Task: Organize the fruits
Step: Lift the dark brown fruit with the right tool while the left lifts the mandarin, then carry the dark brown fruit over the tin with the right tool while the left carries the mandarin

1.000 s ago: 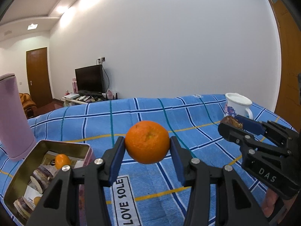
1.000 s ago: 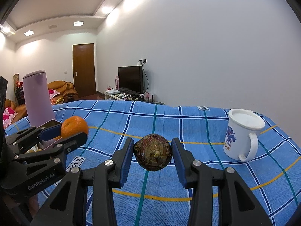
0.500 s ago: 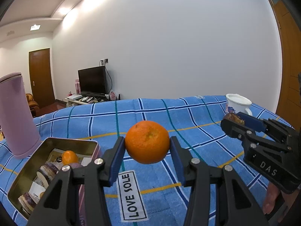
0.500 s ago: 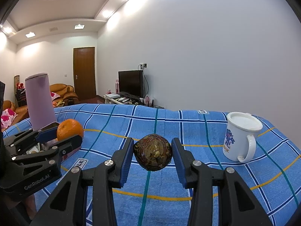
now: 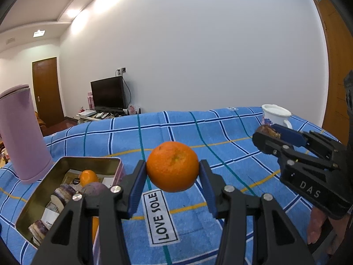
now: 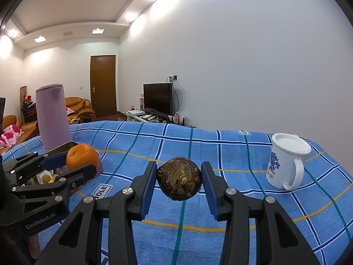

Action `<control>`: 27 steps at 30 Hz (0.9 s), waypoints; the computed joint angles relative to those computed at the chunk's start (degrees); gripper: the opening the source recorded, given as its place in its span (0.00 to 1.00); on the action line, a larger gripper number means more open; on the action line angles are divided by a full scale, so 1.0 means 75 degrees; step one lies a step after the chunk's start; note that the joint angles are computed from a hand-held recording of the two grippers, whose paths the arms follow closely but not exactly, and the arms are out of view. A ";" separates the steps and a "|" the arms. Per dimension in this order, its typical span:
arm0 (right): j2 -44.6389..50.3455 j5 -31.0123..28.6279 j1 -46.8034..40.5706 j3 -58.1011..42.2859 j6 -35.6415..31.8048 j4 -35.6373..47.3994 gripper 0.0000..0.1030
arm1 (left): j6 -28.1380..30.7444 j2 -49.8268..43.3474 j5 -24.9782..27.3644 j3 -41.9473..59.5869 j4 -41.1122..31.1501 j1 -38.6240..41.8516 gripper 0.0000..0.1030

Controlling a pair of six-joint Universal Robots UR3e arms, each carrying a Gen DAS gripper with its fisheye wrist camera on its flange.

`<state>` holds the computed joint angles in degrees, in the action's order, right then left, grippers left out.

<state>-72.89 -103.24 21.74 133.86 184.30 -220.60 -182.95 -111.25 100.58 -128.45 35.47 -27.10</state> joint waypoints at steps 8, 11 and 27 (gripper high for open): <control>0.0158 -0.0144 0.0326 -0.0225 -0.0041 0.0031 0.42 | 0.0058 0.0255 -0.0216 -0.0519 0.0343 0.0180 0.48; 0.0213 -0.0143 0.0410 -0.0292 -0.0023 0.0035 0.42 | 0.0035 0.0395 -0.0379 -0.0775 0.0481 0.0317 0.48; 0.0540 -0.0244 0.1120 -0.0922 -0.0050 0.0430 0.42 | 0.0084 0.1212 -0.1155 -0.2138 0.1080 0.1326 0.48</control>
